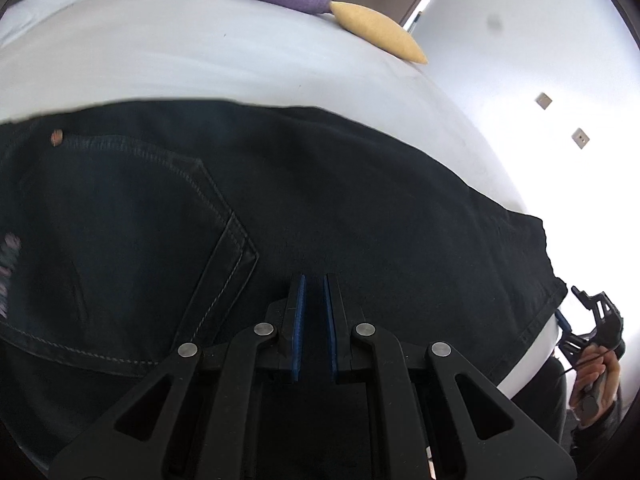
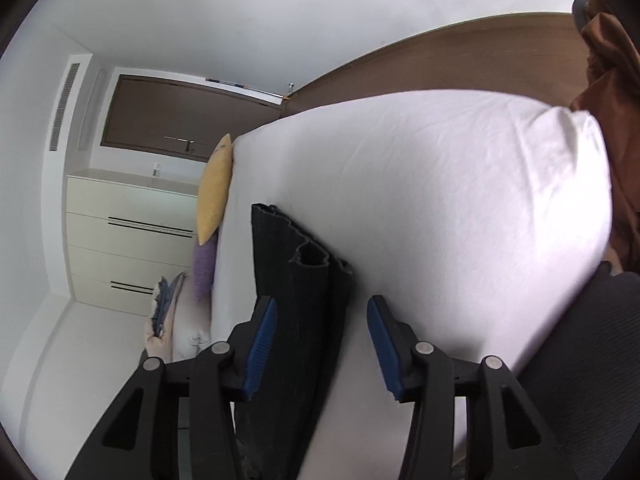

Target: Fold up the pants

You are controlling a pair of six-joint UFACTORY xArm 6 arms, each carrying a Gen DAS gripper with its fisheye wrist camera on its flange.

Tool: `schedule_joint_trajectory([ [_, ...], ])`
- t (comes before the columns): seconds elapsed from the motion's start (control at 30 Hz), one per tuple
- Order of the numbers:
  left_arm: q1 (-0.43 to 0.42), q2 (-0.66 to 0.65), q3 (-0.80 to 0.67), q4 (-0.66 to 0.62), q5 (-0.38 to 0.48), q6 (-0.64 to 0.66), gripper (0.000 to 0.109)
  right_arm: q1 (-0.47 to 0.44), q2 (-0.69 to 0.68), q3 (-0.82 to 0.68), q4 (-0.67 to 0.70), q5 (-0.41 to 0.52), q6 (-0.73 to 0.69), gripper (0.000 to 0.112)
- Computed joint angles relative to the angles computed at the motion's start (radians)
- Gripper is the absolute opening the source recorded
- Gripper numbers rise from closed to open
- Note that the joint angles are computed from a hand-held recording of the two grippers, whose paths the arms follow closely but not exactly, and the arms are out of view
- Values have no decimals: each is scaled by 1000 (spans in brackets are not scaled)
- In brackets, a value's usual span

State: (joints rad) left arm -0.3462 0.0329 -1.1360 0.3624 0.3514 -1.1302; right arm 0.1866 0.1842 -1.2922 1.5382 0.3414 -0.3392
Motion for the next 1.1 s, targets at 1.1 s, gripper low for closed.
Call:
schedule_joint_trajectory([
  [1.1,11,9,28,-37,-38,52,9,93,147,-255,-454,-20,68,11],
])
